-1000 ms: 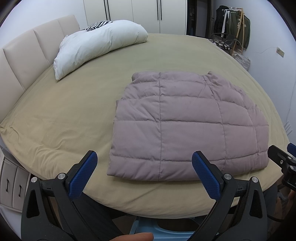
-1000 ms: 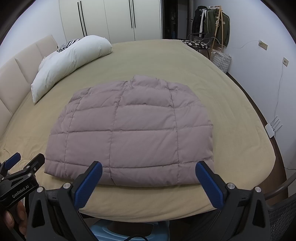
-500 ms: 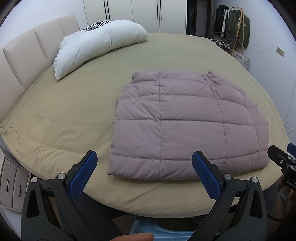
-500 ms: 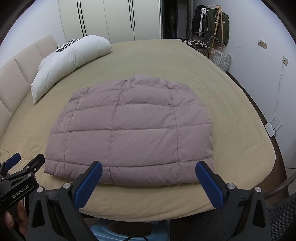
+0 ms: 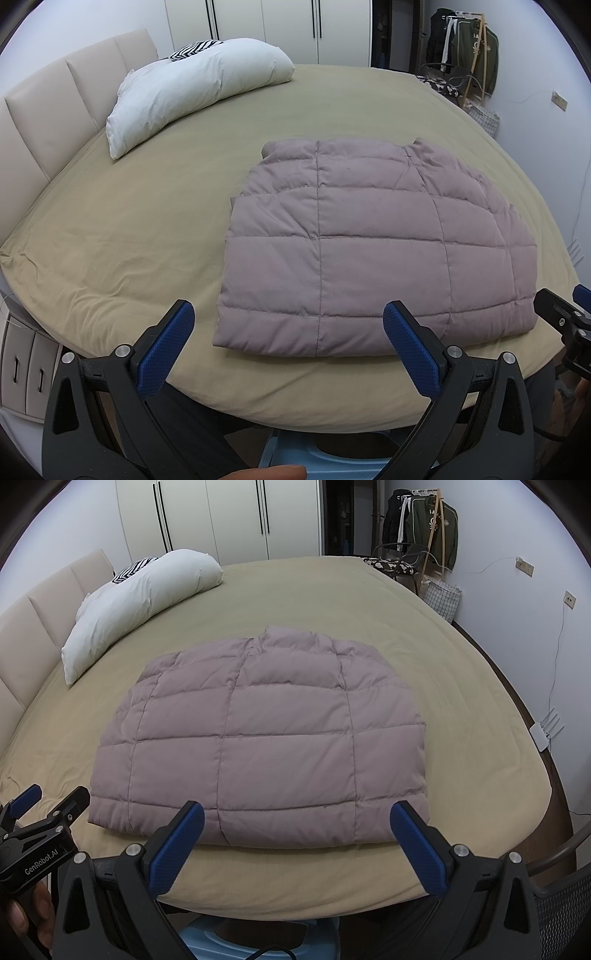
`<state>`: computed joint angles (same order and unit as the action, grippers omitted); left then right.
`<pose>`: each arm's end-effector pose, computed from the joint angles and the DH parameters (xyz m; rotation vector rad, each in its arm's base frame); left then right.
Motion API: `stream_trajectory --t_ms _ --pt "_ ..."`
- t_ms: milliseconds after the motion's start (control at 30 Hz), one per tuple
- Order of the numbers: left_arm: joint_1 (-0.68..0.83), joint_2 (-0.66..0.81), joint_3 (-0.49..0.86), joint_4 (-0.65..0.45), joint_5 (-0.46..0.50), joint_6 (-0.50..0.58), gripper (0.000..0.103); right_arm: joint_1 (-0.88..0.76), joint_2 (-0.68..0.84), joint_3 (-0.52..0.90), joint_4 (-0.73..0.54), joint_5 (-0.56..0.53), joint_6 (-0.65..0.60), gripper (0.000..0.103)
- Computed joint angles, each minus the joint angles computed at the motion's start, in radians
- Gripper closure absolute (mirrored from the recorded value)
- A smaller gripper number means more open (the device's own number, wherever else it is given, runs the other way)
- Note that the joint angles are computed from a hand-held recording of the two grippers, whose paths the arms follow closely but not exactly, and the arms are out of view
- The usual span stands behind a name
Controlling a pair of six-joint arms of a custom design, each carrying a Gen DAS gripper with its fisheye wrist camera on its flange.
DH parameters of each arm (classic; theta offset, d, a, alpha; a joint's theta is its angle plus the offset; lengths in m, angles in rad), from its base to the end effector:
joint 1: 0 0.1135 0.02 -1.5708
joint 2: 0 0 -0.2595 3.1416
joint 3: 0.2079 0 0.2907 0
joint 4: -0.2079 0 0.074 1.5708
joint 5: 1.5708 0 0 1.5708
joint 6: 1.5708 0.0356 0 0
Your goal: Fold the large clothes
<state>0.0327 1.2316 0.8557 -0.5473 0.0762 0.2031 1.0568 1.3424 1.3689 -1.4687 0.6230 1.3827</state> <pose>0.2863 0.0067 0.2223 0.2436 2.4782 0.0040 0.1445 0.2137 0.3317 0.4588 2.4695 -0.1262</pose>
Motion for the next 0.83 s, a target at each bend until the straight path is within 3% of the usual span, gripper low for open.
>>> stream_trajectory --t_ms 833 --pt "0.018 0.009 0.003 0.003 0.023 0.025 0.000 0.007 -0.011 -0.015 0.001 -0.004 0.007 0.000"
